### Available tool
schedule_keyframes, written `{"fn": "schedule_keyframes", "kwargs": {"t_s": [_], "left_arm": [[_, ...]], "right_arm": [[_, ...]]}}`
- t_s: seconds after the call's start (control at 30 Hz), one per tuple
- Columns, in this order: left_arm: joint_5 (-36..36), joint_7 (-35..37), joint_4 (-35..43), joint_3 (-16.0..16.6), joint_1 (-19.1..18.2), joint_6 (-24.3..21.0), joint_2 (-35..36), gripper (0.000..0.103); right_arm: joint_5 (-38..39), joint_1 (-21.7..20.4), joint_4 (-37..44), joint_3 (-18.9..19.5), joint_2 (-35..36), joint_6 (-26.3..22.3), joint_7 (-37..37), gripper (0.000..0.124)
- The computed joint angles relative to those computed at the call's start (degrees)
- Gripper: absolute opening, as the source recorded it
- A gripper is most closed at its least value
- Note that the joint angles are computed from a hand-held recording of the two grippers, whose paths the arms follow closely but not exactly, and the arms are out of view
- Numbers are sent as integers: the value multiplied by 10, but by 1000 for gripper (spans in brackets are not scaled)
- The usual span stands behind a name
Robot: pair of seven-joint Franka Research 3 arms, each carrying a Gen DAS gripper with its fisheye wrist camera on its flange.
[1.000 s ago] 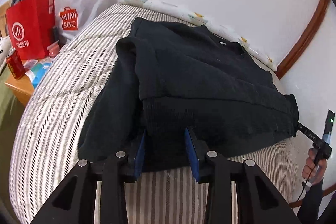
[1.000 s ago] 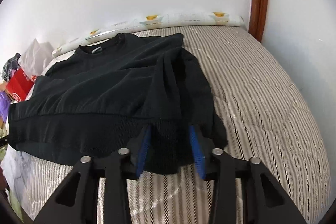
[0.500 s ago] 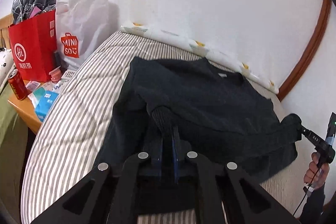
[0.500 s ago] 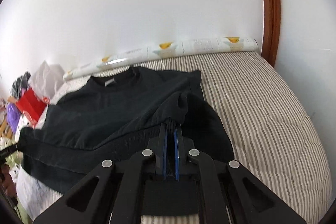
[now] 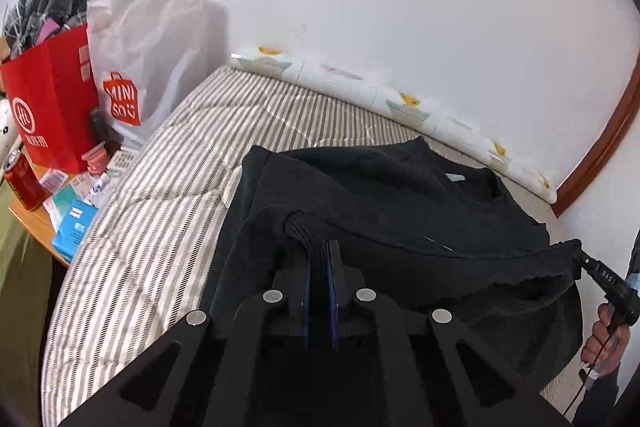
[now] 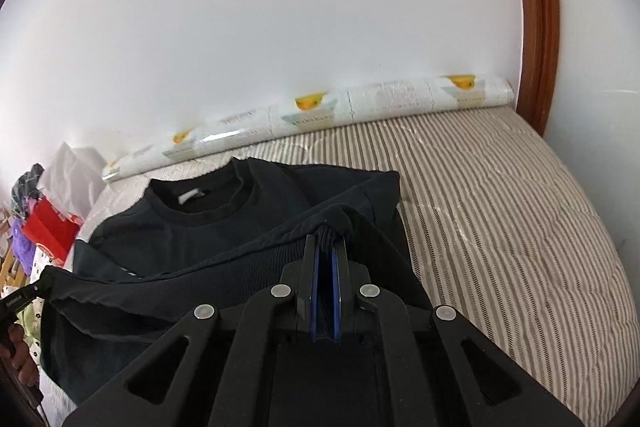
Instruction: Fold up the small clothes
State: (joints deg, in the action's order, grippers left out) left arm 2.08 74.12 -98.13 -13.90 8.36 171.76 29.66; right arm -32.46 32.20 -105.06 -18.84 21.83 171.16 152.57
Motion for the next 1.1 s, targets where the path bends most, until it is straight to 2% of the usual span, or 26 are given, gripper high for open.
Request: {"fn": "schedule_keyframes", "kwargs": {"t_s": [0.17, 0.23, 0.3, 0.37, 0.43, 0.47, 0.57, 0.73, 0.83, 0.9, 0.97, 1.1], "left_arm": [[-3, 4, 24, -1, 0, -30, 15, 11], [-10, 18, 11, -12, 11, -29, 5, 12], [-16, 30, -7, -17, 16, -22, -9, 16], [-24, 47, -29, -28, 26, -12, -26, 23], [-34, 63, -59, -39, 36, 6, -47, 23], [-40, 71, -70, -45, 42, 11, -55, 24], [-84, 119, -112, -103, 90, 31, -77, 30], [-117, 177, -144, -135, 107, 27, -89, 30], [-128, 197, -132, -130, 94, 6, -77, 30], [-128, 192, -118, -109, 71, 1, -66, 30], [-119, 185, -102, -89, 49, 3, -54, 33], [-97, 173, -45, -62, 20, -28, -17, 35]], "right_arm": [[55, -33, 44, 41, 34, -53, -58, 8], [54, -25, 43, 34, 30, -62, -52, 10], [15, 4, 32, 5, 16, -68, -13, 14], [-57, 36, 17, -23, -8, -77, 38, 25], [-105, 45, -2, -26, -30, -69, 68, 30], [-111, 40, -10, -17, -40, -68, 68, 30], [-110, 18, -42, 19, -66, -54, 59, 31], [-59, -35, -76, 98, -77, -41, -3, 31], [-15, -52, -64, 127, -58, -63, -48, 30], [24, -62, -53, 139, -41, -67, -78, 26], [50, -61, -41, 139, -27, -66, -98, 22], [88, -54, -2, 127, 6, -74, -132, 22]]}}
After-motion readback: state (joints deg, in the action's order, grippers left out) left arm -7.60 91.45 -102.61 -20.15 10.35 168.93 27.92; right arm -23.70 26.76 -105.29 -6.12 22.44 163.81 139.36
